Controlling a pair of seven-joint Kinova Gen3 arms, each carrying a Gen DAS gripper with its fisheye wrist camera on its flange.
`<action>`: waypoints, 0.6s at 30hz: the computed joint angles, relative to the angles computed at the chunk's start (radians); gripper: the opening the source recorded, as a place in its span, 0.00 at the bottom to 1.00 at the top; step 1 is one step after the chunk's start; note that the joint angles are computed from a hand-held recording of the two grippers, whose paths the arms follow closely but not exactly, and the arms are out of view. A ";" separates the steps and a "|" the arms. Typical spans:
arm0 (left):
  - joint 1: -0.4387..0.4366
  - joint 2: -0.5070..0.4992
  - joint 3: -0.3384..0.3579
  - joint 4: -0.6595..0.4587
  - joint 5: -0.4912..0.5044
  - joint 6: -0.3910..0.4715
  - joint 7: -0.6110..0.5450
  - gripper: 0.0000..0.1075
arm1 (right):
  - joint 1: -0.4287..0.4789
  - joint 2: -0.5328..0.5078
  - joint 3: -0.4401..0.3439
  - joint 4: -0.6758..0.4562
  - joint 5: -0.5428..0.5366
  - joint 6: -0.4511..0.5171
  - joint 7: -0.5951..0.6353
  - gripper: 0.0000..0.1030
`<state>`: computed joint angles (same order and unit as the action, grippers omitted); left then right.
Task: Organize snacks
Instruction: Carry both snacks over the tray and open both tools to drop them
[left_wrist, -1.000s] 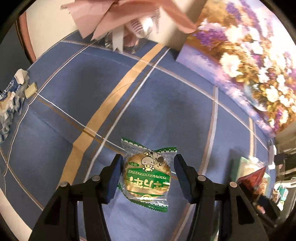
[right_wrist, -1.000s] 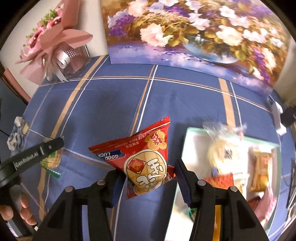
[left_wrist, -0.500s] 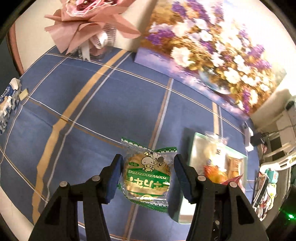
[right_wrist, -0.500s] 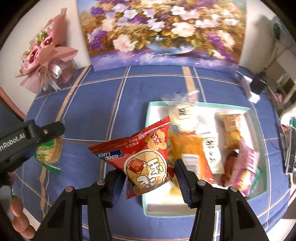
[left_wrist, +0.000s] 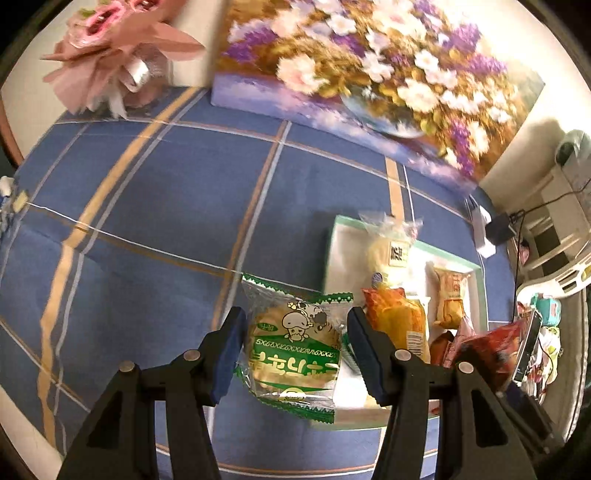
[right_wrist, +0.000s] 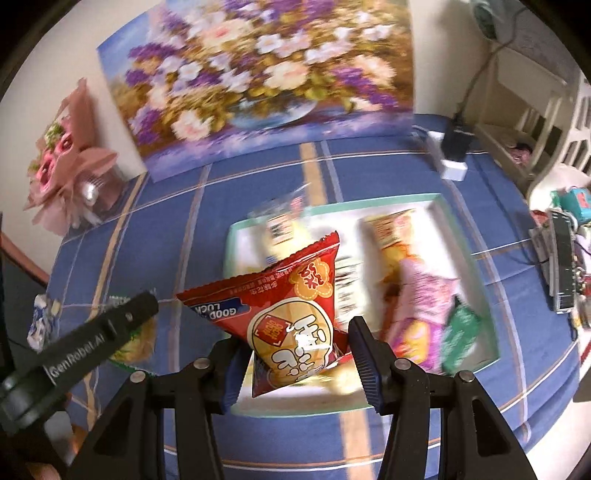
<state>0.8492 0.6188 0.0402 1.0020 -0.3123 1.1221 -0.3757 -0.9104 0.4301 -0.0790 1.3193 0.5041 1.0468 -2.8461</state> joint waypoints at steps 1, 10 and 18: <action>-0.009 0.012 0.010 -0.012 0.015 0.003 -0.008 0.55 | 0.006 -0.001 0.003 0.005 -0.003 0.005 0.001 0.54; -0.009 0.109 0.023 -0.132 0.075 0.055 -0.075 0.55 | 0.089 -0.029 -0.011 0.099 -0.072 -0.065 0.015 0.54; -0.011 0.145 0.017 -0.175 0.122 0.053 -0.116 0.55 | 0.112 -0.014 -0.006 0.099 -0.098 -0.086 0.053 0.54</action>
